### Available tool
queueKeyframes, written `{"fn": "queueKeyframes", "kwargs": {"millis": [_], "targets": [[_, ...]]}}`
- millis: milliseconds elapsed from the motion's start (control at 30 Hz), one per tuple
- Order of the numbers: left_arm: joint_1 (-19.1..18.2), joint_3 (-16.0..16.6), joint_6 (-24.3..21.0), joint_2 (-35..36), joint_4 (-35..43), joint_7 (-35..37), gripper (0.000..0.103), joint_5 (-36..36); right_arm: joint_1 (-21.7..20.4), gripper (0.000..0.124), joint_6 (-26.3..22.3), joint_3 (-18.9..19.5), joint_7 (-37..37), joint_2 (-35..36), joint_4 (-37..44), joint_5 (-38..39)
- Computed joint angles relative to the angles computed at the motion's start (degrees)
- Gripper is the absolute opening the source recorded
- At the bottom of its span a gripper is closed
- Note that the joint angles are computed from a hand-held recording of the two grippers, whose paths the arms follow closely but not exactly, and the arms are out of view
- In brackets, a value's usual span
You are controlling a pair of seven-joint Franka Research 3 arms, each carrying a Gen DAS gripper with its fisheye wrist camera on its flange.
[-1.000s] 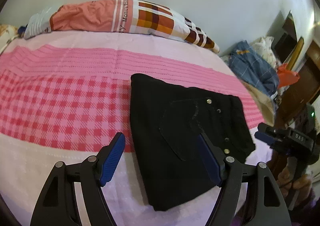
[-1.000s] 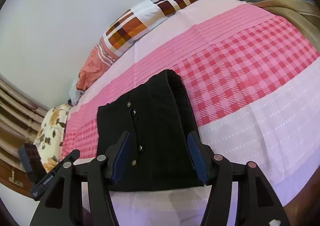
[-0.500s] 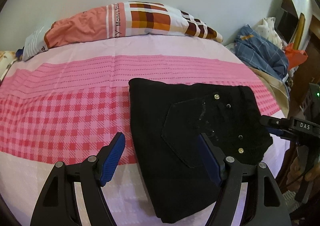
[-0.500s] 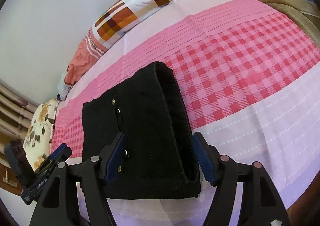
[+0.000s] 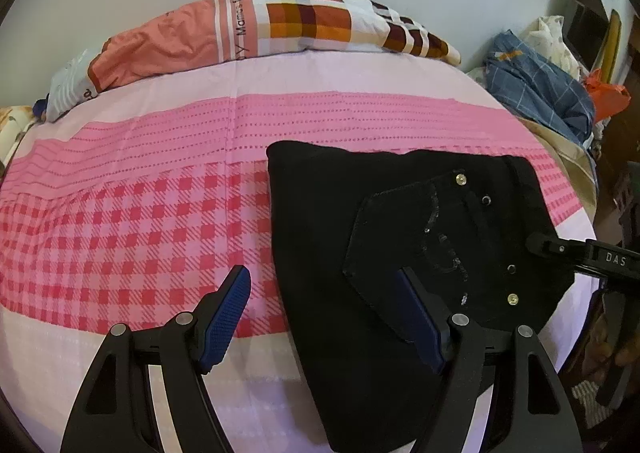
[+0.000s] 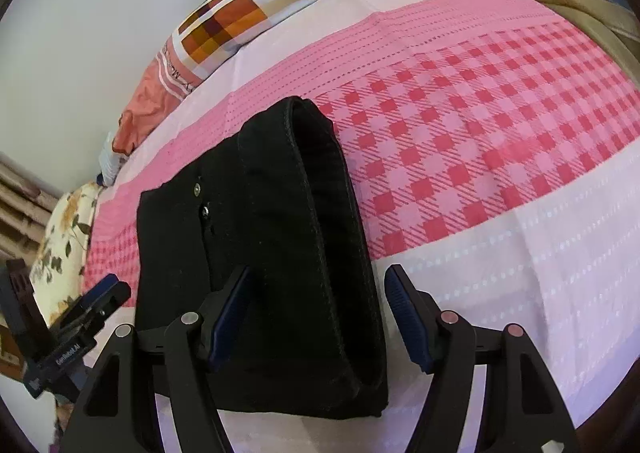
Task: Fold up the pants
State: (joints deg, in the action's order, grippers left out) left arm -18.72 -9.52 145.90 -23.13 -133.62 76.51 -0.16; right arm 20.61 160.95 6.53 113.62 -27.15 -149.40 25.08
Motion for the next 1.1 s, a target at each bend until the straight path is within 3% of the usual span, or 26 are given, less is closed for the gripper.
{"fn": "queueKeyframes", "kwargs": {"millis": [533, 700, 867, 933, 1033, 1100], "targets": [[0.2, 0.5, -3.6, 6.1, 4.1, 5.5, 0.075, -4.3, 5.2, 0.067, 1.9, -5.1, -12.2, 3.8, 2.2, 11.3], [-0.9, 2.7, -4.6, 7.8, 4.9, 12.5, 0.075, -12.9, 6.3, 0.066, 1.7, -6.0, -18.6, 4.7, 3.0, 14.8], [-1.0, 4.8, -7.1, 8.7, 5.6, 23.3, 0.074, -24.6, 5.7, 0.051, 0.0, -6.3, -22.5, 5.1, 3.9, 17.7], [0.2, 3.8, -8.8, 9.1, 6.8, 24.3, 0.067, -23.6, 5.3, 0.038, -0.9, -6.4, -23.9, 4.9, 4.0, 18.3], [1.2, 3.3, -9.1, 9.1, 7.0, 26.1, 0.053, -24.4, 5.4, 0.035, -1.7, -6.8, -26.5, 4.5, 3.8, 20.6], [1.5, 4.0, -10.2, 9.2, 7.3, 27.5, 0.050, -27.5, 4.7, 0.038, -2.8, -6.5, -26.9, 4.3, 3.9, 20.7]]}}
